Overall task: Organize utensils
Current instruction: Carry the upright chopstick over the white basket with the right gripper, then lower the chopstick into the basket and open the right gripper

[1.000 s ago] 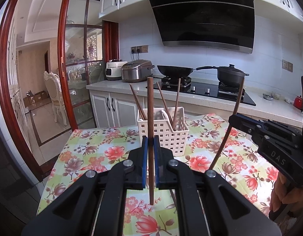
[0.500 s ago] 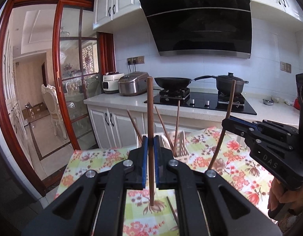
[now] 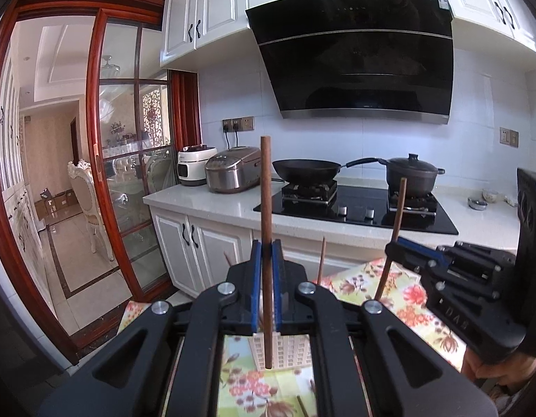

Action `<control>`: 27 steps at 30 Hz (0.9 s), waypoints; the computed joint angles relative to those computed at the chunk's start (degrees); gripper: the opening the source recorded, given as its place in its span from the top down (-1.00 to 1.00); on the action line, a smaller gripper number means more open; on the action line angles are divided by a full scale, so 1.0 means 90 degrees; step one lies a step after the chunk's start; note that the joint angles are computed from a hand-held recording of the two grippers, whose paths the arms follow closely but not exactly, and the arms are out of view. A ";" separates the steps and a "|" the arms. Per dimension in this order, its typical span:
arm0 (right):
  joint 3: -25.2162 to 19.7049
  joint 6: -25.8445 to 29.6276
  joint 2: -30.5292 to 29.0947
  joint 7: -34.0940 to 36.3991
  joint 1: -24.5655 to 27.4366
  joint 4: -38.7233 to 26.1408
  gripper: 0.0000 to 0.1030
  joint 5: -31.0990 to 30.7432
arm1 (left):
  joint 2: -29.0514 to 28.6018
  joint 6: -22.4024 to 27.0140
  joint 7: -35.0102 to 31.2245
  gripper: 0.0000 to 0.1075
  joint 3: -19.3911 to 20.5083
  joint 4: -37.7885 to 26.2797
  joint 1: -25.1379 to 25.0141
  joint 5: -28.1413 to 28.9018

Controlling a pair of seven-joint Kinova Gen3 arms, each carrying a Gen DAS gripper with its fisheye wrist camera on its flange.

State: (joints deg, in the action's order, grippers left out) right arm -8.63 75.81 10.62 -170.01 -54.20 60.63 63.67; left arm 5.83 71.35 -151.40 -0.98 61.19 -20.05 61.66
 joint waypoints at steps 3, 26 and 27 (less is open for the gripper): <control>0.0093 -0.0110 0.0108 0.0252 0.0141 -0.0210 0.88 -0.0102 | 0.0224 -0.0110 0.0384 0.89 0.0126 -0.0435 0.0144 -0.0199; 0.0612 -0.1486 0.0844 0.1479 0.1359 -0.0544 0.88 -0.2593 | 0.2355 0.0442 0.2577 0.89 0.1344 -0.3030 0.0855 -0.2495; 0.0651 -0.1537 0.0888 0.1524 0.1393 -0.0544 0.88 -0.2744 | 0.2394 0.0445 0.2574 0.89 0.1356 -0.3042 0.0895 -0.2600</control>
